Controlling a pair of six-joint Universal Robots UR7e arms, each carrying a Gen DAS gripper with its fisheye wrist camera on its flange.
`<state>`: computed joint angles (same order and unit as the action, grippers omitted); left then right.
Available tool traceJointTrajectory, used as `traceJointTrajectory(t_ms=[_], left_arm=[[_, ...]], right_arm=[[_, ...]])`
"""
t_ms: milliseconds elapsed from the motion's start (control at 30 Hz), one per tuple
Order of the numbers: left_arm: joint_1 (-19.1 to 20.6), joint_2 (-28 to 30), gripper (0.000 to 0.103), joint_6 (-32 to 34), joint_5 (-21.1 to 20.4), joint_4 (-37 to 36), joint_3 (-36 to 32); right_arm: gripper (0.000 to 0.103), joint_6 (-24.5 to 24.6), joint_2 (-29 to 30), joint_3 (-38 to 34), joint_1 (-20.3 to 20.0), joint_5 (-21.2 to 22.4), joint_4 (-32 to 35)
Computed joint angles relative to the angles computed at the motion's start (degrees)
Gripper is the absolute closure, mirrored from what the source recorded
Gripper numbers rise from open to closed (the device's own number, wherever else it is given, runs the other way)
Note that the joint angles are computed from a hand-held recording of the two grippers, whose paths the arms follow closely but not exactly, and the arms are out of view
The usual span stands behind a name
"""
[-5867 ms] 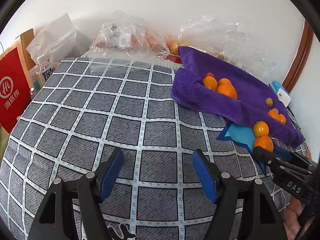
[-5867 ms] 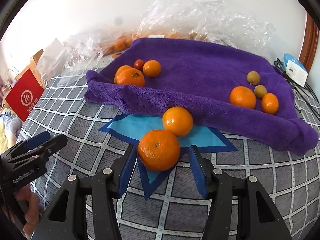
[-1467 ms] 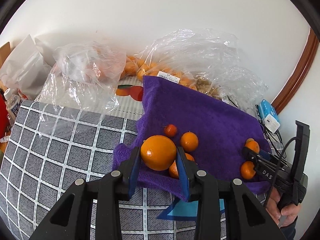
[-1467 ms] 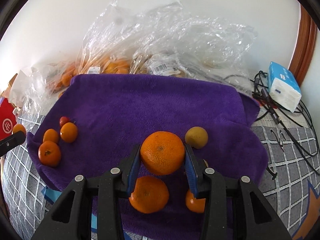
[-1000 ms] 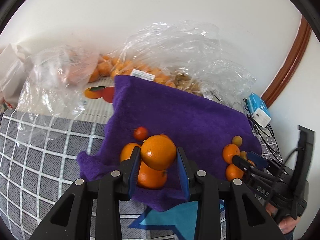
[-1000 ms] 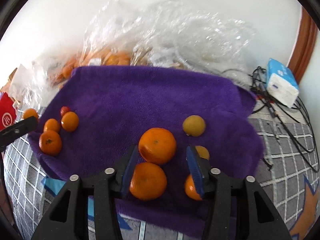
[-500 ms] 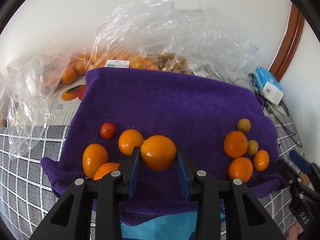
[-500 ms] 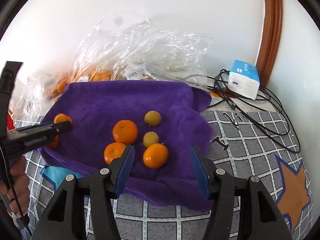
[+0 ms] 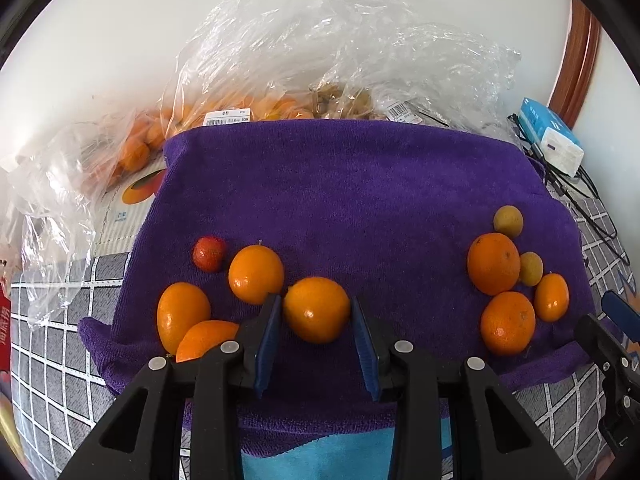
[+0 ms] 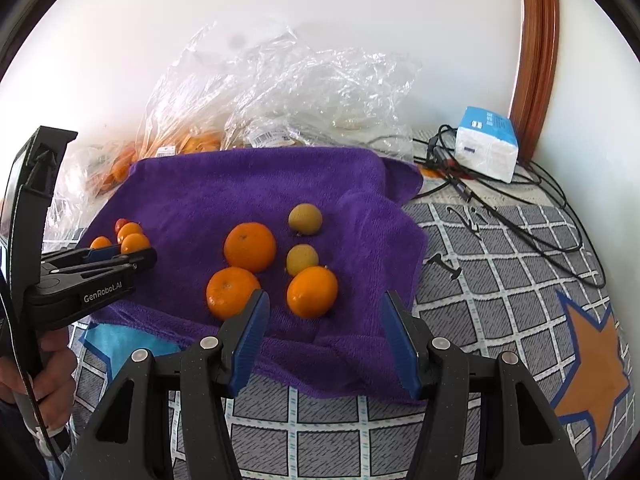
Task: Organize fruits
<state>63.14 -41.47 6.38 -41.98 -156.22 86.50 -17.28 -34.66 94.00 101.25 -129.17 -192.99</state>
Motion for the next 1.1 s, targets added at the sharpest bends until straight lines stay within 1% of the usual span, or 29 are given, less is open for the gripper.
traceJointTrajectory(t_ms=[33, 100, 267, 333, 433, 567, 633, 733, 767, 800, 833, 867, 900, 933, 1033, 1100], left_arm=[[-0.22, -0.1, 0.065, 0.55, 0.51, -0.71, 0.39], [-0.76, -0.58, 0.052, 1.63, 1.23, -2.91, 1.5], [-2.2, -4.77, 0.043, 1.54, -0.51, -7.35, 6.16], [-2.87, -6.91, 0.042, 1.04, -0.66, -8.76, 8.64], [-4.67, -9.8, 0.042, 2.16, 1.6, -13.81, 13.46], [-6.64, -14.15, 0.041, 1.03, 3.04, -17.54, 19.1], [-7.56, -16.0, 0.039, 0.24, 3.56, -18.62, 21.38], [-9.15, -18.98, 0.039, -1.62, 4.13, -18.58, 24.77], [-9.76, -20.21, 0.037, -2.19, 4.09, -18.77, 26.18], [-10.34, -21.17, 0.033, -2.71, 4.21, -18.94, 27.28], [-10.91, -22.07, 0.031, -3.12, 4.31, -19.31, 28.37], [-11.75, -23.39, 0.028, -3.65, 4.25, -19.95, 29.95], [-12.39, -24.43, 0.024, -4.04, 4.16, -20.5, 31.17], [-13.02, -25.37, 0.022, -4.51, 4.21, -20.92, 32.3], [-15.36, -28.21, 0.016, -6.1, 5.05, -21.07, 35.4], [-16.91, -29.48, 0.012, -6.15, 6.0, -21.95, 37.24]], right_arm=[[0.046, 0.45, 0.1, -0.06, 0.1, -0.67, 0.2], [0.046, 1.85, -0.02, 0.1, 0.29, -1.64, 0.33], [0.046, 5.9, -2.78, 2.24, 0.78, -0.52, 2.9], [0.046, 6.52, -3.64, 3.19, 1.76, -1.8, 2.54], [0.046, 6.8, -4.77, 4.52, 3.15, -3.48, 2.2], [0.046, 6.78, -7.01, 7.47, 4.94, -4.31, 1.18], [0.046, 7.18, -8.01, 9.11, 6.27, -5.63, 0.35], [0.045, 6.87, -9.39, 11.68, 7.83, -6.3, -1.69], [0.042, 6.69, -9.91, 12.61, 8.32, -6.37, -2.38], [0.033, 6.29, -10.5, 13.89, 9.01, -6.65, -3.72], [0.026, 5.79, -11.15, 15.07, 9.32, -5.82, -4.89], [0.023, 5.35, -12.13, 16.73, 9.71, -4.43, -6.32], [0.019, 5.15, -12.8, 17.73, 9.92, -3.73, -7.12], [0.016, 5.01, -13.43, 18.9, 10.44, -3.61, -8.33], [0.01, 3.84, -14.46, 21.39, 12.09, -5.09, -11.69], [0.007, 4.13, -15.14, 22.56, 13.16, -6.79, -12.47]])
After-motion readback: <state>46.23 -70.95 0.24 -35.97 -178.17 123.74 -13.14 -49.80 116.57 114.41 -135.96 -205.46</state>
